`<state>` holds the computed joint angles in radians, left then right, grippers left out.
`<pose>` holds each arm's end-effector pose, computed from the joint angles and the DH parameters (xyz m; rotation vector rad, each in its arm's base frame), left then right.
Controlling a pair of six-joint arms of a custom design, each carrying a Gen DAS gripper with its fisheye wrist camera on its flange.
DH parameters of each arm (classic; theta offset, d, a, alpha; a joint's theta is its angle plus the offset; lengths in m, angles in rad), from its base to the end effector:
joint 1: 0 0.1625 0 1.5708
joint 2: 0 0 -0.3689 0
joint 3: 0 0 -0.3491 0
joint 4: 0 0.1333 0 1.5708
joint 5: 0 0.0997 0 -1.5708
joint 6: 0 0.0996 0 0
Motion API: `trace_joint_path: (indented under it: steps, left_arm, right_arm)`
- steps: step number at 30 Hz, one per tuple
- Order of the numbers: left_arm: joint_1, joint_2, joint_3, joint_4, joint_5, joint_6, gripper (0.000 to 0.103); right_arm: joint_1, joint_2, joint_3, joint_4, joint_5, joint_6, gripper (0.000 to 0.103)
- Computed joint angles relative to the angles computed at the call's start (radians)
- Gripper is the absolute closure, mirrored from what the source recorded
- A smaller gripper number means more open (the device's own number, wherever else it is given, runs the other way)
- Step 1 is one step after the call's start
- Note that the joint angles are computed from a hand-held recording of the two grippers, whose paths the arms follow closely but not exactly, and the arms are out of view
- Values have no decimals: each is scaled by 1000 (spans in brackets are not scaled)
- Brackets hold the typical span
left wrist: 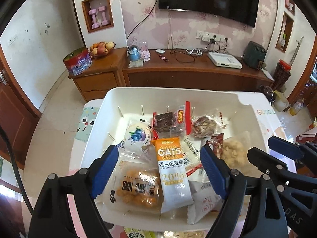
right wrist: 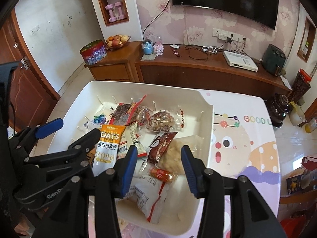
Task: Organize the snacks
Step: 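Withdraw both tools from the bin toward the last two snacks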
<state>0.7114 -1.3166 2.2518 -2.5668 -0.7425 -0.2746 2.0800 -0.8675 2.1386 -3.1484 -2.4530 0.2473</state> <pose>-0.1708 -0.4201 0.1775 0.6611 2.3073 -0.6282 0.2714 -0.3705 0.0801 0.1355 -2.3271 0.7391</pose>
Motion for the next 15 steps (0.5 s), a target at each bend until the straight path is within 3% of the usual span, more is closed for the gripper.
trace_joint_path:
  steps: [10,15]
  left_arm:
    - [-150,-191,96,131,62,-78,20]
    - [-248,-336,133,302,75,-166,20]
  right_arm:
    - [121,-65,36,65,-48,82,57]
    - [203,-92,54,93,-89,135,57]
